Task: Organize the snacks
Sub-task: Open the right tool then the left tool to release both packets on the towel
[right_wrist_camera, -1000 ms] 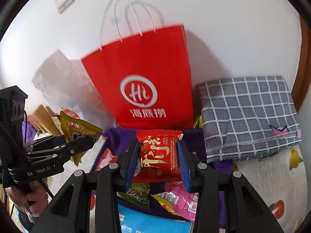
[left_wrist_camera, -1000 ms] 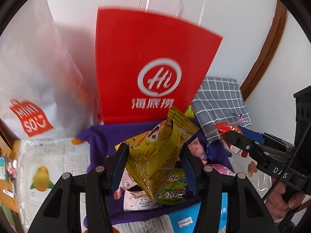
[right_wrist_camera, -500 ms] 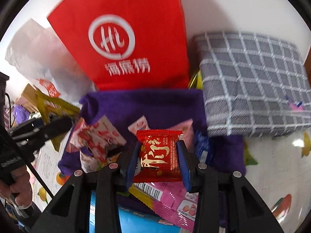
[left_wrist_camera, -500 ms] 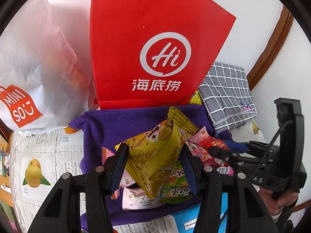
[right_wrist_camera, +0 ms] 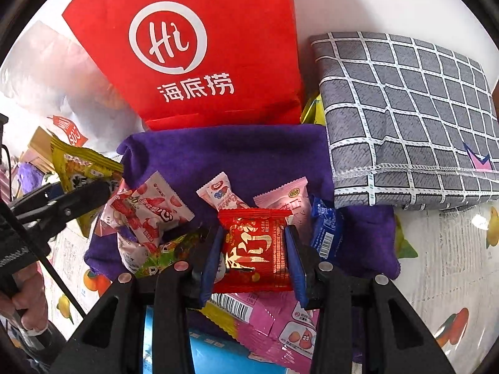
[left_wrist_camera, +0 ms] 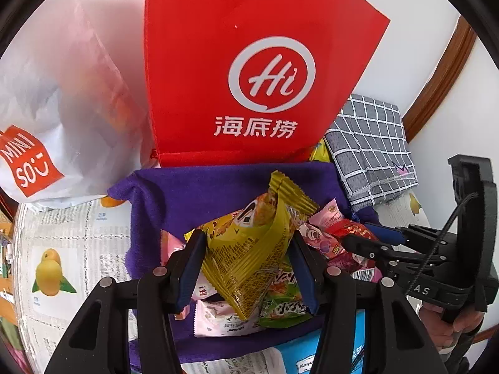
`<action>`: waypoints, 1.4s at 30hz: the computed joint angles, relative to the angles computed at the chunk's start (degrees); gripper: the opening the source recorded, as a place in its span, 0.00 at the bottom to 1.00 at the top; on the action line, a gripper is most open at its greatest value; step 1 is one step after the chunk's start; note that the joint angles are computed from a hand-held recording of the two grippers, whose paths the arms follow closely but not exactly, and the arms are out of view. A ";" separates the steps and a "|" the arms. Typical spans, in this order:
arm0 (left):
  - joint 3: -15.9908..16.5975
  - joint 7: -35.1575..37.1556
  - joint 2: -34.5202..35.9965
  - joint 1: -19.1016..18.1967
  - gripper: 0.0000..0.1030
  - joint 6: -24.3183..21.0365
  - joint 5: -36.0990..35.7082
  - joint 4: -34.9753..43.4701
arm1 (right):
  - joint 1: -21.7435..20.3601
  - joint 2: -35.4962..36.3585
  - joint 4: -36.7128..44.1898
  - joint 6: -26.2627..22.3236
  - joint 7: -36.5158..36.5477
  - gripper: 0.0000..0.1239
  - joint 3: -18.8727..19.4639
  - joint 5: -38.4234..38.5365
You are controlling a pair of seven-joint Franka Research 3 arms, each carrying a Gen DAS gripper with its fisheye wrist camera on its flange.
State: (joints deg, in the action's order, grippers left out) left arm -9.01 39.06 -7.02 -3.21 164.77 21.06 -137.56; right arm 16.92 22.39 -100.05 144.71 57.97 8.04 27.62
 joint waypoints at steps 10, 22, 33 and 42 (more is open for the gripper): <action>-0.10 1.04 1.69 -0.86 0.50 -0.27 -0.90 1.20 | -0.87 -2.52 -2.20 1.33 -1.33 0.35 0.16 1.92; -0.08 3.62 3.64 -1.75 0.50 -0.16 -2.14 2.65 | -1.58 -6.11 -5.25 4.66 -4.69 0.39 -0.03 6.27; -0.11 4.01 4.60 -2.14 0.51 -2.41 -2.43 3.61 | -1.74 -6.62 -5.36 4.54 -5.02 0.39 -0.12 6.81; -0.01 4.45 4.98 -2.22 0.51 -3.05 -3.10 4.01 | -1.04 -6.83 -5.94 5.71 -4.34 0.39 -0.51 5.28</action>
